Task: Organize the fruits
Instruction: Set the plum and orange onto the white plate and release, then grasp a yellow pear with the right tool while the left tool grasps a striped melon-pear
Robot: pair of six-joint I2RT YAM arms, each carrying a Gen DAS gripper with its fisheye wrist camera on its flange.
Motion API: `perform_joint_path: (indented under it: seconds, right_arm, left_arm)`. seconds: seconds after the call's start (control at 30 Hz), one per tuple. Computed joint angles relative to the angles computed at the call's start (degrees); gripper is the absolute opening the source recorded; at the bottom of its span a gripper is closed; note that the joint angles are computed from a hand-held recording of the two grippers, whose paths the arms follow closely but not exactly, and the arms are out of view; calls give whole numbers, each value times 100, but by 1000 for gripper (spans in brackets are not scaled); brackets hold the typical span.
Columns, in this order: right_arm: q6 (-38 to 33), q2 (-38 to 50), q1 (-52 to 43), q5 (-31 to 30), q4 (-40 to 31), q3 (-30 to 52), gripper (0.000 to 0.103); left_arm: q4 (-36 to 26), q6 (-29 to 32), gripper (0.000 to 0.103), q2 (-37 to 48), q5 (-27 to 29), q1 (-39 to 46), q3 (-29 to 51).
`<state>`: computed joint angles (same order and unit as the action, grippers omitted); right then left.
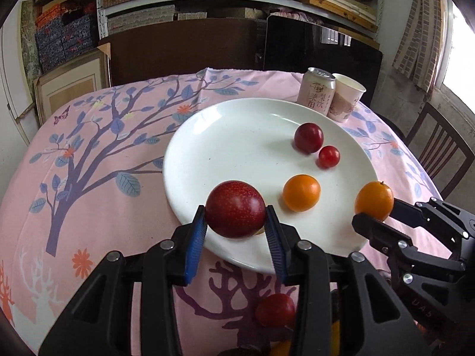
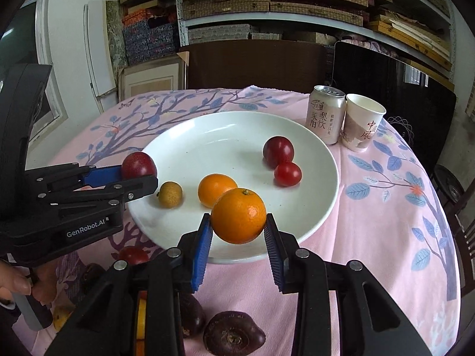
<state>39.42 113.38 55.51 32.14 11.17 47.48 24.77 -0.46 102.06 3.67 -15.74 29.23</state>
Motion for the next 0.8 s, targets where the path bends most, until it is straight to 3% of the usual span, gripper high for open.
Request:
perform_joint_path:
  seconds: [0.03,0.07,0.1,0.37,0.43,0.5,0.6,0.8]
  right_arm:
    - [-49,57,-28,-14,-88,86,40]
    - [-78,95,-22,15,-146,137,46]
    - [-88,103,-5,60,-144,140,47]
    - [342,-547,210,72,-151,-522,58]
    - [525,-894,394,215,-180,-868,60]
    - [769,-1238,618,333,-242,-1213,68]
    - [1170,-1536,1064,528,-530,-1498,69]
    - [2012,-1307,2016,755,-1202,-1395,69]
  left_arm:
    - [-14,-88,51,37,54,72,33]
    - [77,-166,65,12,85,133,-6]
    - [173,-180,70,-86,78,175,-93]
    - [-158,302,85,-1221,277,475,-751]
    - [-189,570,87,-1639,279,587,-1099]
    - [-269,821,89,-2053,340,758,-1451]
    - [-522,1125,90,-2574,606,1136,-1881]
    - [-1033,1732,90,-3693,1013,1793,-2697]
